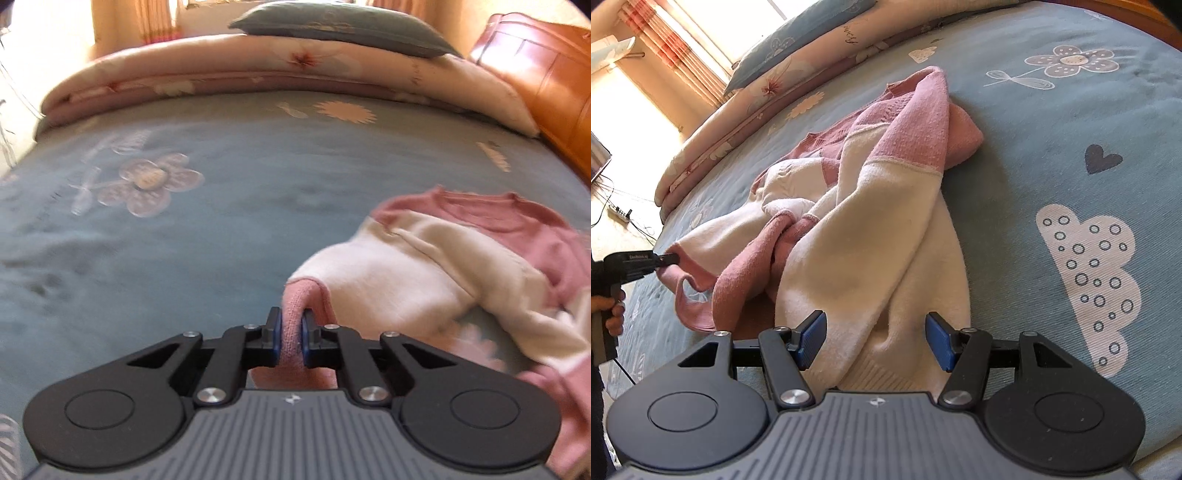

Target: Fold clothes

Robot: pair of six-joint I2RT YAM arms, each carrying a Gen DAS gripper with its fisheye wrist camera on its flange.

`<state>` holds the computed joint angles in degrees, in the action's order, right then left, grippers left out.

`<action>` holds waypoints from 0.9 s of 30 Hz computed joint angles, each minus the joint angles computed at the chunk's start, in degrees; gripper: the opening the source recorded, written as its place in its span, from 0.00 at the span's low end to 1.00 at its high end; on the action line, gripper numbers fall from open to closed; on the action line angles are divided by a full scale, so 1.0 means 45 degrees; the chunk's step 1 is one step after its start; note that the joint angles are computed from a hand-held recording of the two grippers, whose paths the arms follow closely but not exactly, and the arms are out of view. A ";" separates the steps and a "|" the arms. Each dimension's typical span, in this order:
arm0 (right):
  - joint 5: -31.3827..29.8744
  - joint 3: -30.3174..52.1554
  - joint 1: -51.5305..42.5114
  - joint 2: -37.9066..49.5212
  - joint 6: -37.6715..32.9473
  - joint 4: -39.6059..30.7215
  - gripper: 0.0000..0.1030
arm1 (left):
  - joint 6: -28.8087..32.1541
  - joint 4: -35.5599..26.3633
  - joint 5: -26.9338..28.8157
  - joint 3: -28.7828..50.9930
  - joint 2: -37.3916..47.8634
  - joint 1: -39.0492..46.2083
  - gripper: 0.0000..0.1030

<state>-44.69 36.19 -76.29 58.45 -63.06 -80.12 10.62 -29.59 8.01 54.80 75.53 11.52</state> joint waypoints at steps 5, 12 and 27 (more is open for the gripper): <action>0.0047 -0.0007 0.0116 -0.0087 0.0243 0.0240 0.62 | 0.0091 0.0412 -0.0957 0.1047 0.1508 0.0281 0.08; 0.0068 0.0092 0.0251 -0.0049 0.0693 0.0651 0.62 | 0.0199 0.0637 -0.2005 0.2586 0.3389 0.0357 0.08; 0.0370 -0.0074 0.1026 -0.0361 0.2150 0.1865 0.62 | -0.0651 0.1497 -0.2680 0.3671 0.5828 0.0075 0.14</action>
<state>-43.02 35.86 -71.67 56.82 -53.38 -71.72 7.69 -22.85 -4.05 71.32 101.76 11.86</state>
